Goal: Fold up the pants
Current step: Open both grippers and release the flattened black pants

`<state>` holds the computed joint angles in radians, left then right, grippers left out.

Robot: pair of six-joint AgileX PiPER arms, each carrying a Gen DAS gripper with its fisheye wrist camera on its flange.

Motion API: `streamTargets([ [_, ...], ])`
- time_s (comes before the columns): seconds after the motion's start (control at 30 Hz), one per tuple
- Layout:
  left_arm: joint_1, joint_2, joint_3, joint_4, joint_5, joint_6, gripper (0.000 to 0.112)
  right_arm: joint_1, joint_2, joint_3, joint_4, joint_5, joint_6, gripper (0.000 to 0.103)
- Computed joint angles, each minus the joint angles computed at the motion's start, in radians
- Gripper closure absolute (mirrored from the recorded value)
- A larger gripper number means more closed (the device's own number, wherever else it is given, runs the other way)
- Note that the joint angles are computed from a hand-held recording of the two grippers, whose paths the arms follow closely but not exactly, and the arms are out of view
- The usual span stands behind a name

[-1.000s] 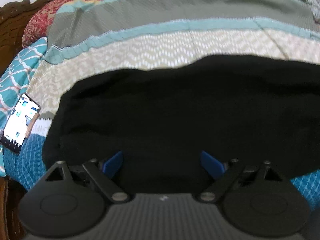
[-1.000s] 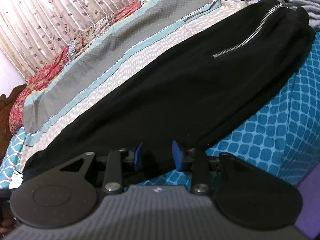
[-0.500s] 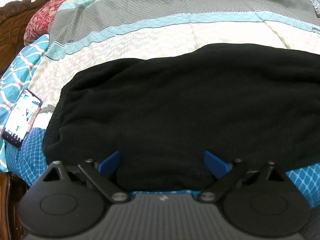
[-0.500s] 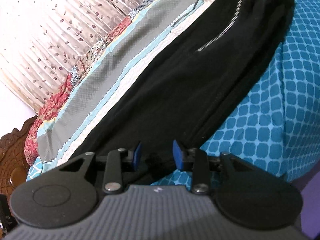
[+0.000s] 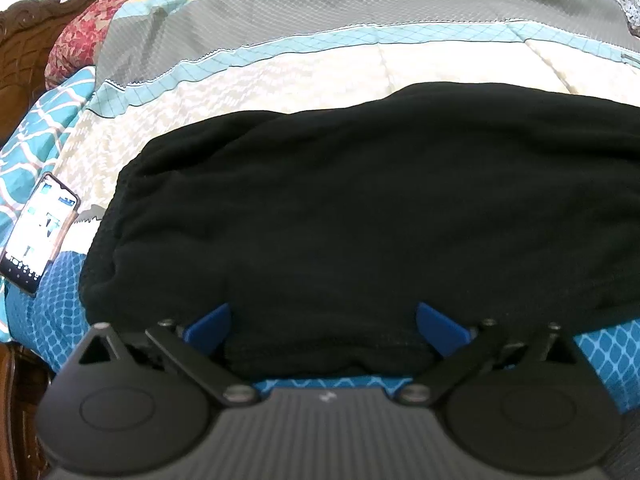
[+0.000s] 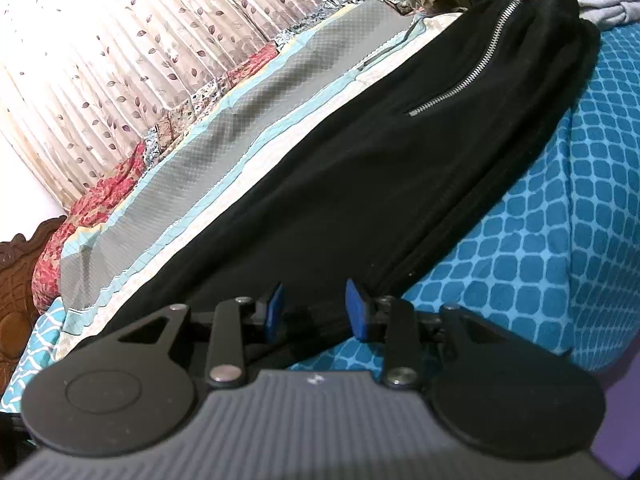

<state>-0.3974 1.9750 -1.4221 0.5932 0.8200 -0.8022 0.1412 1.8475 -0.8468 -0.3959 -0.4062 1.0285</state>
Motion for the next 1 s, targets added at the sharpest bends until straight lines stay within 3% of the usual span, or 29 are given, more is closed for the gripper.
streamTargets([
  [0.67, 0.019, -0.020, 0.029, -0.032, -0.046, 0.019, 0.009, 0.021, 0.026, -0.013, 0.085, -0.018, -0.078, 0.066],
  [1.0, 0.008, -0.003, 0.005, -0.024, -0.021, 0.023, 0.009, 0.022, 0.027, -0.014, 0.089, -0.017, -0.080, 0.066],
])
